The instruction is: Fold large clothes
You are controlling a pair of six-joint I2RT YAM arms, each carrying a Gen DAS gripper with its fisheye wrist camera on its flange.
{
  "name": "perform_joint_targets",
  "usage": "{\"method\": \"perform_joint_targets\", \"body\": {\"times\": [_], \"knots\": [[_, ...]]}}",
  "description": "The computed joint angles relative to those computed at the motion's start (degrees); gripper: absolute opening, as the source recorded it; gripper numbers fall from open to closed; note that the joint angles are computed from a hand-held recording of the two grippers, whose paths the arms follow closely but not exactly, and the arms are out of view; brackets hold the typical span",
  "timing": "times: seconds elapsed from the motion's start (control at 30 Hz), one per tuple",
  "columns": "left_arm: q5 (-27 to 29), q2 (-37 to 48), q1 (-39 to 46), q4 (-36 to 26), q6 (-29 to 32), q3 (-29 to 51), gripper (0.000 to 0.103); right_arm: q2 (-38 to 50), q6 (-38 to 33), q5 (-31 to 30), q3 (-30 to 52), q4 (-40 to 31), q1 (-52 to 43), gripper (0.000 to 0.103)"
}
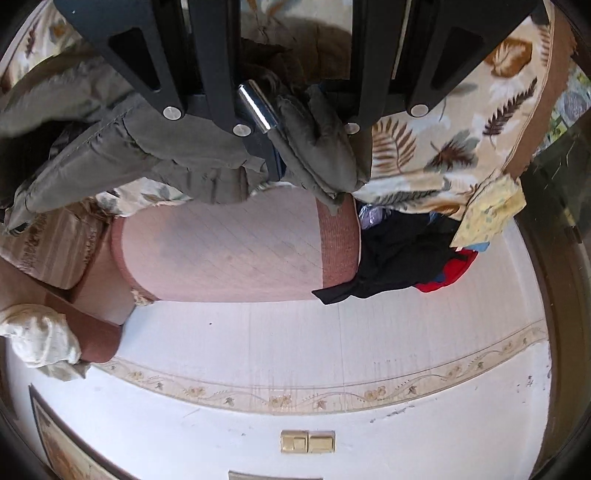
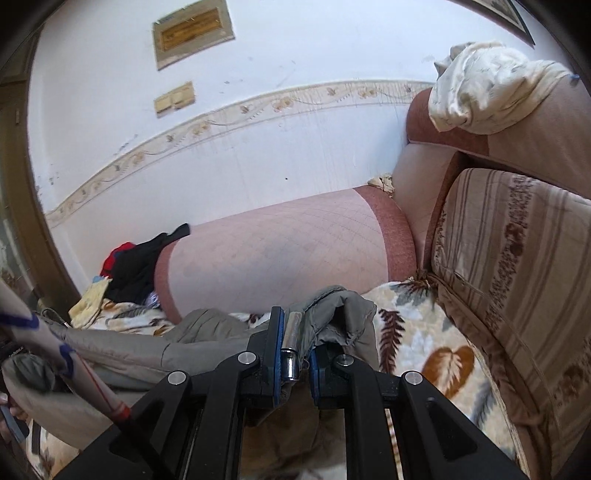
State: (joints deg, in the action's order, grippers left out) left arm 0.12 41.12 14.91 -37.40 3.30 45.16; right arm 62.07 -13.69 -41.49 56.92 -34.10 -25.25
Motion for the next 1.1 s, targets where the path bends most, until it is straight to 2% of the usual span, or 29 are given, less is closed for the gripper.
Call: {"method": "perform_joint_targets", "body": {"times": [0.1, 0.23, 0.43, 0.63, 0.73, 0.83, 0.97, 1.03, 1.07, 1.1], "knots": [[-1.68, 9.50, -0.32, 8.79, -0.58, -0.38, 0.016, 5.84, 4.40, 6.46, 0.62, 6.95, 5.98, 0.011], [-0.59, 23.98, 0.95, 18.62, -2.20, 1.10, 0.017, 15.40, 7.06, 13.68, 2.37, 14.28, 12.10, 0.011], [-2.14, 41.78, 0.81, 28.45, -2.29, 4.09, 0.018, 29.99, 9.14, 23.85, 5.83, 21.93, 19.57, 0.011], [-2.74, 56.65, 0.85, 35.01, -3.82, 6.96, 0.021, 43.30, 10.42, 30.99, 9.89, 24.69, 23.97, 0.012], [-0.47, 59.08, 1.65, 34.16, -4.72, 8.45, 0.023, 49.60, 11.14, 28.10, 15.63, 18.18, 23.41, 0.013], [3.65, 57.08, 3.93, 31.40, -4.28, 9.26, 0.028, 50.14, 12.46, 21.36, 17.29, 15.30, 20.03, 0.017], [11.71, 53.67, 8.17, 25.22, -5.18, 11.74, 0.031, 46.12, 13.10, 12.77, 18.16, 11.04, 14.90, 0.030], [12.68, 52.52, 8.80, 21.88, -5.76, 13.45, 0.031, 44.05, 13.25, 11.91, 18.58, 9.81, 13.71, 0.038], [12.70, 51.86, 8.87, 20.86, -5.91, 14.01, 0.031, 42.26, 13.75, 12.57, 18.36, 9.71, 13.53, 0.048], [12.66, 51.34, 8.83, 19.95, -6.04, 14.52, 0.032, 40.60, 13.78, 12.97, 18.30, 9.57, 12.80, 0.052]]}}
